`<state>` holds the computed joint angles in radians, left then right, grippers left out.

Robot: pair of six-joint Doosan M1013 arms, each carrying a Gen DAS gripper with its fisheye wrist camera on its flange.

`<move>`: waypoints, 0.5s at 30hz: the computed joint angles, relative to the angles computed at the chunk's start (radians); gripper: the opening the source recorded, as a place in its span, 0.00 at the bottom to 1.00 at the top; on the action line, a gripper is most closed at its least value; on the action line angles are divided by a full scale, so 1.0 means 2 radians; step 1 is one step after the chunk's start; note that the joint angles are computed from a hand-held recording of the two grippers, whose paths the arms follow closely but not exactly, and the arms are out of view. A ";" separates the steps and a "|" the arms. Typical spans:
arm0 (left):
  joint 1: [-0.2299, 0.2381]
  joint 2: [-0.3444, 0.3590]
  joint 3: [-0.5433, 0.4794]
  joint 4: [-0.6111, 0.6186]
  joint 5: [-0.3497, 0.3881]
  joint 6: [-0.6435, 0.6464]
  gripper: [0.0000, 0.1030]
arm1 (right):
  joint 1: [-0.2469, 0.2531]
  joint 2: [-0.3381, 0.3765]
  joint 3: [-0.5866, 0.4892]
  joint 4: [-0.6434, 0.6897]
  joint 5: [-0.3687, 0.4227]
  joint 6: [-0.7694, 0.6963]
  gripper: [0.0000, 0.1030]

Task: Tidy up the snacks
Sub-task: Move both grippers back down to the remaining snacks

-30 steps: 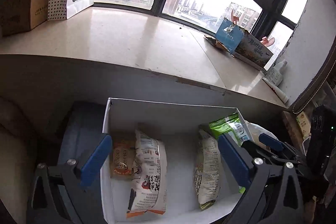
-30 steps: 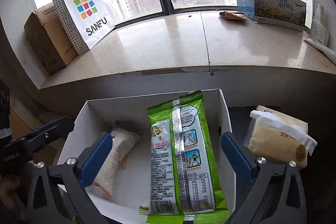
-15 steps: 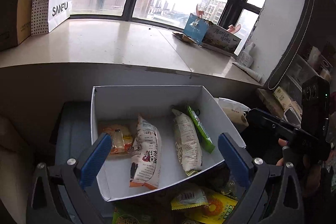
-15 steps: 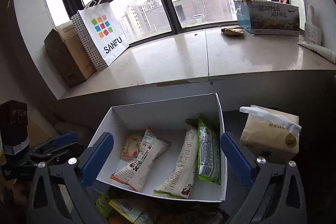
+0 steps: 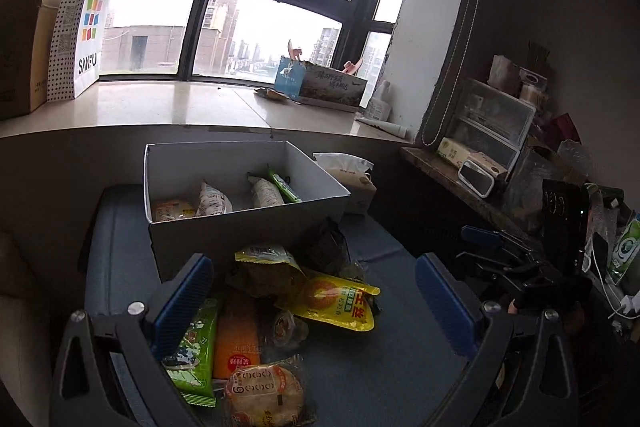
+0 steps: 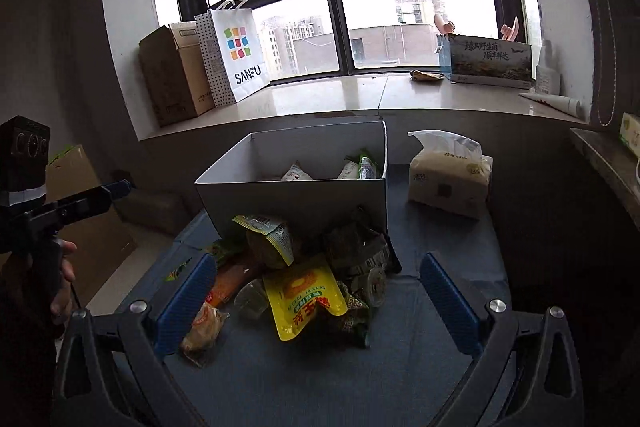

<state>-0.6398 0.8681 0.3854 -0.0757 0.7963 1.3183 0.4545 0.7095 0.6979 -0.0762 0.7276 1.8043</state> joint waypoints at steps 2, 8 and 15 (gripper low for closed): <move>-0.006 -0.024 0.050 0.003 -0.020 -0.006 1.00 | 0.002 -0.026 0.049 -0.021 -0.013 0.027 1.00; -0.011 -0.060 0.130 -0.031 -0.060 -0.012 1.00 | -0.006 -0.055 0.112 -0.005 -0.024 0.061 1.00; -0.012 -0.062 0.135 -0.014 -0.064 -0.040 1.00 | -0.007 -0.051 0.106 -0.015 -0.028 0.085 1.00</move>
<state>-0.6629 0.7436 0.6544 -0.1039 0.6692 1.2389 0.4401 0.6081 0.9098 -0.1058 0.6713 1.9747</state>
